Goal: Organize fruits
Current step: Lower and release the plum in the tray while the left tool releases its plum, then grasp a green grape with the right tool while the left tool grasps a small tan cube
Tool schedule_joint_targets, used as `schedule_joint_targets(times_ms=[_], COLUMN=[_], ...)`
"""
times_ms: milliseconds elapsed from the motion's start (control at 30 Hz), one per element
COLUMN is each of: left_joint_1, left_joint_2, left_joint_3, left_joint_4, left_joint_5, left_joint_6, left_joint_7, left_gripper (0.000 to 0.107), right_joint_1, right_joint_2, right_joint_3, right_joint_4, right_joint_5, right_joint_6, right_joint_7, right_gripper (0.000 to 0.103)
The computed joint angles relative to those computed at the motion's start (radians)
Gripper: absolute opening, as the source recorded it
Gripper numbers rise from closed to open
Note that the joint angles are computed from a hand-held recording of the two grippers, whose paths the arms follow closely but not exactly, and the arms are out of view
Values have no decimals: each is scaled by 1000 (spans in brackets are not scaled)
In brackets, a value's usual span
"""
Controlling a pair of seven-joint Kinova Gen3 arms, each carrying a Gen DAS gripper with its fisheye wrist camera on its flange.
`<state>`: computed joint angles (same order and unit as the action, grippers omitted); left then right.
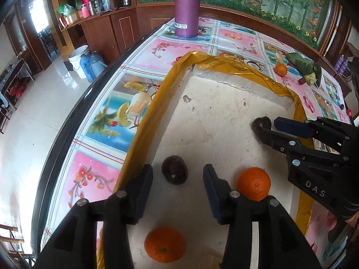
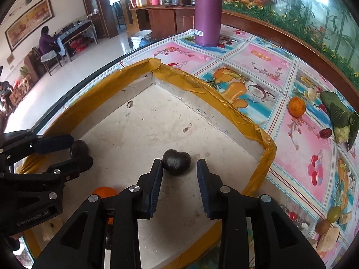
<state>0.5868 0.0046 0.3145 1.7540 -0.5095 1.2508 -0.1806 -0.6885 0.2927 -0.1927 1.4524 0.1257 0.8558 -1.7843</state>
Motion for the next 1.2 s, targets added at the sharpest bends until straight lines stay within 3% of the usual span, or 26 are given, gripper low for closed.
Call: schedule_joint_targets(times_ms=[167,367,600,733,867,1200], left_joint_1=[13,74,219,309,383,495], left_joint_2=[-45,-50,7,55,99,194], left_joint_3=[36,122,176,171,146,72], left_joint_4=[29,17,-49,-93,-137,-253], left_joint_5=[-10,-87,-204,-263,-305,-352], left_joint_6=[16,140,310,386,420,388], left_joint_7=[92,247,357,398,393,320], left_gripper=[50,58,73,81,84,86], right_joint_1=[-15,-4,6,31,55,158], right_joint_2=[-66,-151,-259,-328,-399,-537], right_joint_3=[-6,-31,-65,-91,-135,-157], right_joint_4=[46,108,204,266,326,410], right_joint_5=[25,13,64,58,103,52], right_joint_6=[-10,-10,-7,-3,3,31], right_joint_7=[-31,-75,-218,-262,-338,-348], right_gripper=[30,30,33,39,53,56])
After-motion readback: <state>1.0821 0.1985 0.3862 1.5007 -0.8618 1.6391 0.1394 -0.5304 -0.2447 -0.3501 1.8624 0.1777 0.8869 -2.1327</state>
